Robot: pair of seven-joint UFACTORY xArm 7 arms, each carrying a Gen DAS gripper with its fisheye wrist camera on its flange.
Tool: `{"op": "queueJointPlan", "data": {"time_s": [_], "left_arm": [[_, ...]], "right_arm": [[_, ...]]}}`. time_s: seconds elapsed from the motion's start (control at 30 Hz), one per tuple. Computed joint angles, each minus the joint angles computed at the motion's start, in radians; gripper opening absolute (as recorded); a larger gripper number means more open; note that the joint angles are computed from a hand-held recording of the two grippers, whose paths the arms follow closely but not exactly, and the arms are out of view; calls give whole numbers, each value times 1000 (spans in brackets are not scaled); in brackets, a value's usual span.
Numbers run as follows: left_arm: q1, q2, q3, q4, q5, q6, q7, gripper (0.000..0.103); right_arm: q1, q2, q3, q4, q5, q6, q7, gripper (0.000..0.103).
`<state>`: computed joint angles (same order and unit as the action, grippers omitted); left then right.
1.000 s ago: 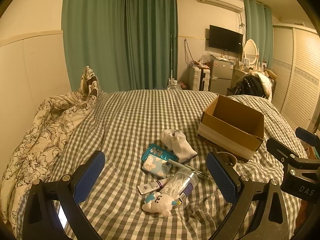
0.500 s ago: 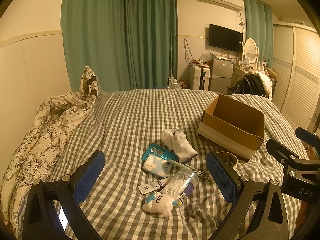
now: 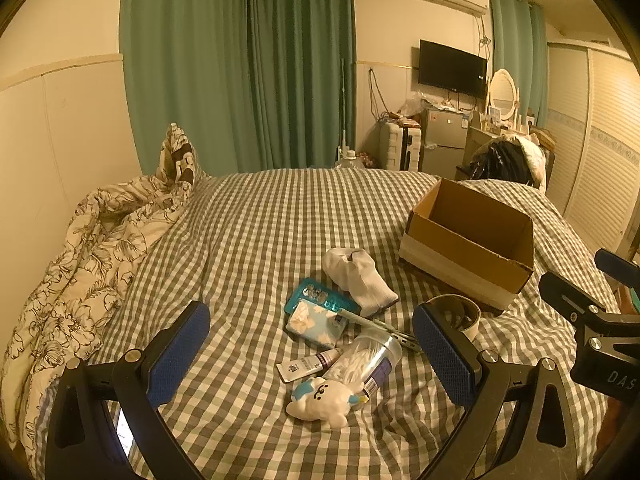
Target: Organize objects
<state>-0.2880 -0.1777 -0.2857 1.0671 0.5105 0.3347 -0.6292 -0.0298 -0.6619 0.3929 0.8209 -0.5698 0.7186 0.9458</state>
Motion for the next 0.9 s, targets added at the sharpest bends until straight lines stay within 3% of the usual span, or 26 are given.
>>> {"op": "queueJointPlan", "data": {"time_s": [0.2, 0.57, 0.77, 0.9], "left_arm": [[-8, 19, 18, -4, -36, 12, 44, 103], [-63, 128, 58, 5, -157, 114, 186, 103], [-105, 211, 73, 44, -158, 207, 223, 96], [-117, 236, 85, 58, -234, 229, 294, 93]], "right_arm": [[7, 16, -14, -6, 8, -3, -10, 103], [43, 102, -75, -21, 69, 2, -57, 103], [87, 192, -137, -5, 143, 23, -106, 103], [117, 268, -196, 17, 233, 26, -159, 101]]}}
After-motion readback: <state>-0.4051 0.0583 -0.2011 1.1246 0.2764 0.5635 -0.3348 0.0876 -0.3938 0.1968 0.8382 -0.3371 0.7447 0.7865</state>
